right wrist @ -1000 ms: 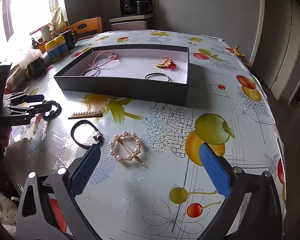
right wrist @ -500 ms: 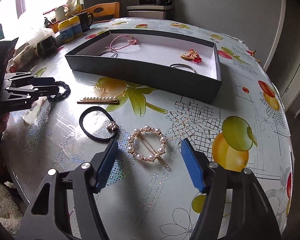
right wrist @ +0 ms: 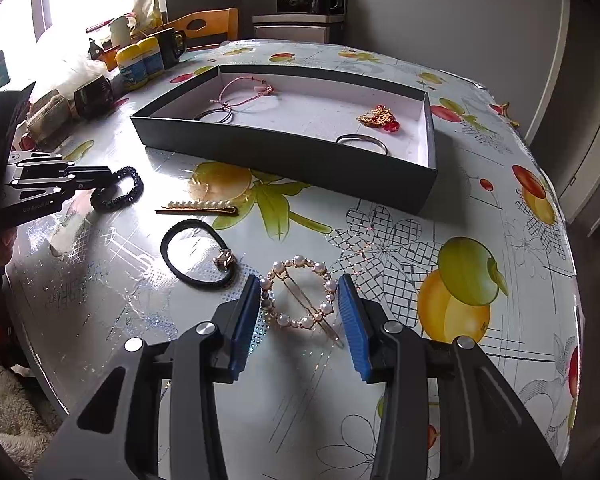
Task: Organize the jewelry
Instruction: 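Grasp the blue beaded bracelet with the left tool while the right tool grasps the pearl ring clip, then carry the bracelet and pearl clip into the black box and open both tools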
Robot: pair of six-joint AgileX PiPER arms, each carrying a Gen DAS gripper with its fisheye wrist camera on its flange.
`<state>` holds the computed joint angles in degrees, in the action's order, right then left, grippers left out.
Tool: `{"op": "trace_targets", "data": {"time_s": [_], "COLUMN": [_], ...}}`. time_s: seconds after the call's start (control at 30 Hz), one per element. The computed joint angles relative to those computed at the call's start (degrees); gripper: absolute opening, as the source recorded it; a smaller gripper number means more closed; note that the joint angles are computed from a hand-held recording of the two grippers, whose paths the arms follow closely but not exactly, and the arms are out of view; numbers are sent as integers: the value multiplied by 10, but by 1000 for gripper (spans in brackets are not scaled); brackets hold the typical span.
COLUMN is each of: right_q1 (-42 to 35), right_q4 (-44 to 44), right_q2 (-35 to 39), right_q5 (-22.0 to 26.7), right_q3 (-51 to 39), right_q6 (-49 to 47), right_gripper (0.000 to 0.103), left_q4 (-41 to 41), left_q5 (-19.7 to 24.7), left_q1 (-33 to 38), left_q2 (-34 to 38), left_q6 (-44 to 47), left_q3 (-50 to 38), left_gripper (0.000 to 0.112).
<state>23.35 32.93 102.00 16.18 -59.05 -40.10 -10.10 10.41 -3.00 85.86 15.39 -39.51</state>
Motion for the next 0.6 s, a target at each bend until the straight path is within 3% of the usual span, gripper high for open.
{"op": "trace_targets", "data": {"time_s": [0.07,0.33,0.6], "right_q1": [-3,-15,-6], "right_q4": [10,47,-25], "right_q2": [-6,-17,-1], "right_q5": [-1,14,14], "right_q3": [2,-25,-97], "right_q6": [-6,-28,27], "right_gripper": [40,40,40], "left_q4": [-24,12,126], "left_q5": [4,35,53], "left_q1": [1,-16,-49], "left_q2": [-18,-84,-88], "left_q6": [26,0,-89], "left_q3": [3,-17,-79], "left_gripper": [7,7,7]}}
